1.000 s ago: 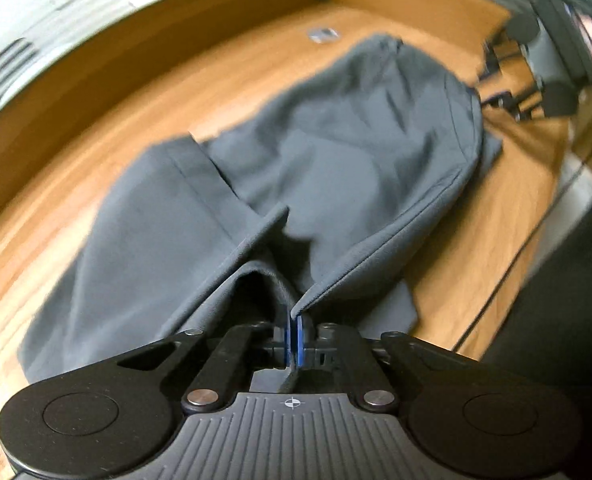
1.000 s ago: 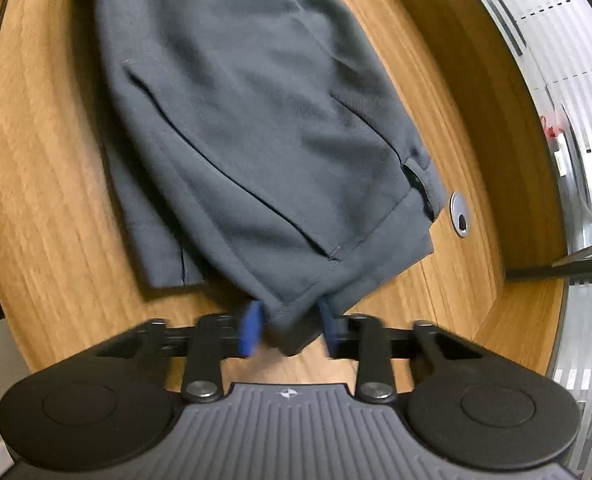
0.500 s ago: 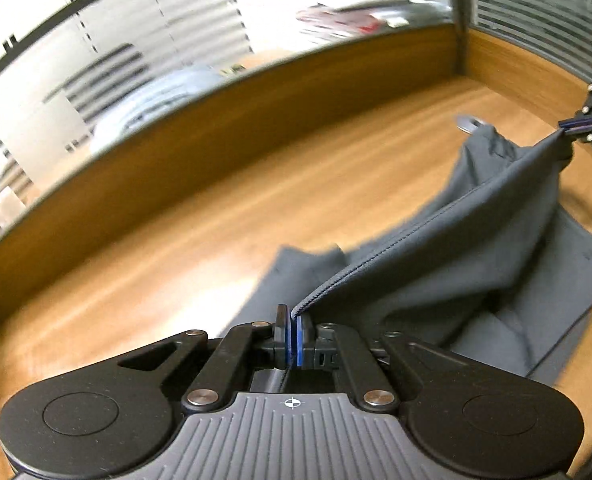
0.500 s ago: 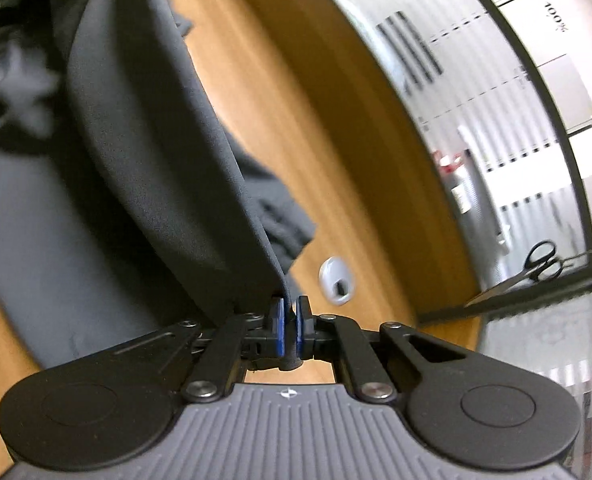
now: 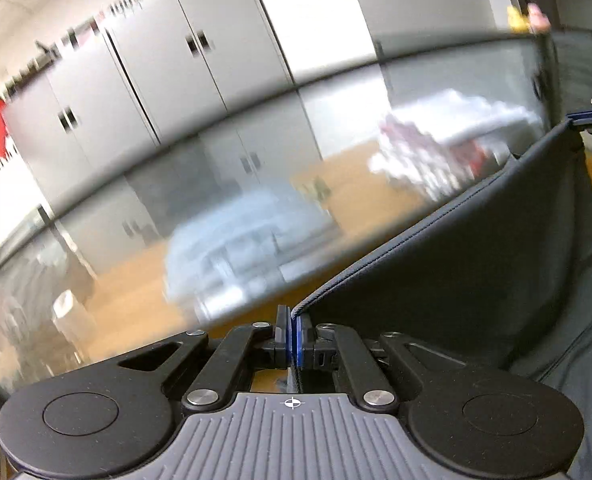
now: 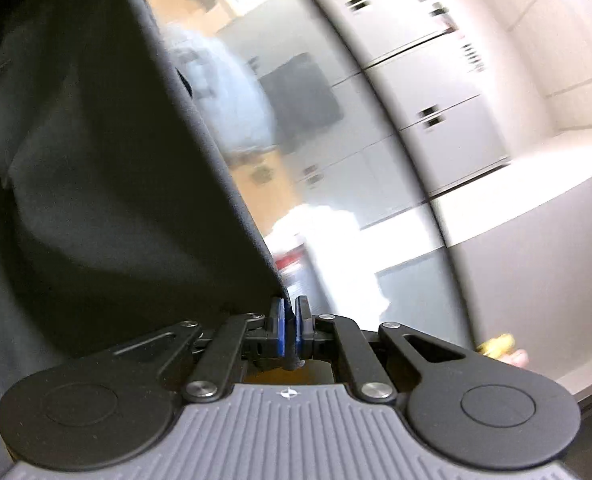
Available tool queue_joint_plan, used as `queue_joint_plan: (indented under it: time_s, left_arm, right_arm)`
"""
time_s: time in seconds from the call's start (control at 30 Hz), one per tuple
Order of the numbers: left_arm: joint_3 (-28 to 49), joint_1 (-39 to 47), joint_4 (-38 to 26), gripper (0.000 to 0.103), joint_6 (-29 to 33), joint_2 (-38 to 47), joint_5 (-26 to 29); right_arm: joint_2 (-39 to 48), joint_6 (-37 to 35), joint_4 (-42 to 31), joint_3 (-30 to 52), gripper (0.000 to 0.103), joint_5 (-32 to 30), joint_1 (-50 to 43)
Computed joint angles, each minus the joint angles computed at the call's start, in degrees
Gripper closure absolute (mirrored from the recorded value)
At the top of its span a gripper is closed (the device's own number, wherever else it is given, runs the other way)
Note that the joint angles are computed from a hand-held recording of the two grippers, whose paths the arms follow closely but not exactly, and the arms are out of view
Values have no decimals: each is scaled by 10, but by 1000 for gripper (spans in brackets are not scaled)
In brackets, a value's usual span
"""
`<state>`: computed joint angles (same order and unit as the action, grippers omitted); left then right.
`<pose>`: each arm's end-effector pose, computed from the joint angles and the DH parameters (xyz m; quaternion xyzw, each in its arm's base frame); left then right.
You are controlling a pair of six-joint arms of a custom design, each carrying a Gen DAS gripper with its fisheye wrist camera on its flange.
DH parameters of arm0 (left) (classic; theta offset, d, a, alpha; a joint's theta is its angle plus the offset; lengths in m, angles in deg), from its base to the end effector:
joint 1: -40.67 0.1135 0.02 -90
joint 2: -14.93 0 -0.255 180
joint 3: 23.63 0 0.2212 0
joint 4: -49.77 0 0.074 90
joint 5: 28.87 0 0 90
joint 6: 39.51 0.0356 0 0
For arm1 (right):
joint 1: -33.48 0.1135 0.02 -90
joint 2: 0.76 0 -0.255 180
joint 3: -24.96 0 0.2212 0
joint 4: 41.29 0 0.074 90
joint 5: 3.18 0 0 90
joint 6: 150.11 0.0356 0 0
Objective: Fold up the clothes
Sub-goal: 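Grasp a garment edge with the left gripper while the right gripper grasps another, lifting high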
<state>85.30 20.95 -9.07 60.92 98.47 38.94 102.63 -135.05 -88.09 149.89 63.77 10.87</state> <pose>0.2685 -0.0820 0.4028 0.1367 0.8582 0.1313 0.4770 0.3574 -0.1337 0.3972 -0.4609 0.6956 -0.2833 0.4726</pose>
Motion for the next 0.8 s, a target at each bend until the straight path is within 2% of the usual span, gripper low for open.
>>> queue_joint_plan:
  time_s: [0.2,0.33,0.43,0.53,0.7,0.73,0.8]
  left_arm:
    - [189,-26,-30,99,53,35,-22]
    - [287,-69,-102,99,53,43,-20]
    - [311,-106,-162,99,39,32,-9]
    - [255,-162,-220,99,6,-17,-8]
    - [136,-265,-288,99,-80,-85,0]
    - [116,-281,-298,99,-99,-93,11]
    - [21,-300,-284,99,-128,-135,52]
  right_arm:
    - [90,87,-2,243,99,-5,-1]
    - [92,133,-15,322,99,-30,-38]
    - [42,137,-37,274,99,-63,-85]
    - [-42,79,-53,138,99,-105,-146]
    - [-155,-38,-99,-72,99,-143,-248]
    - [-170,-61,-109,-105,99,-146,-267]
    - [-193,-101,-134,-161,99,-149,-309]
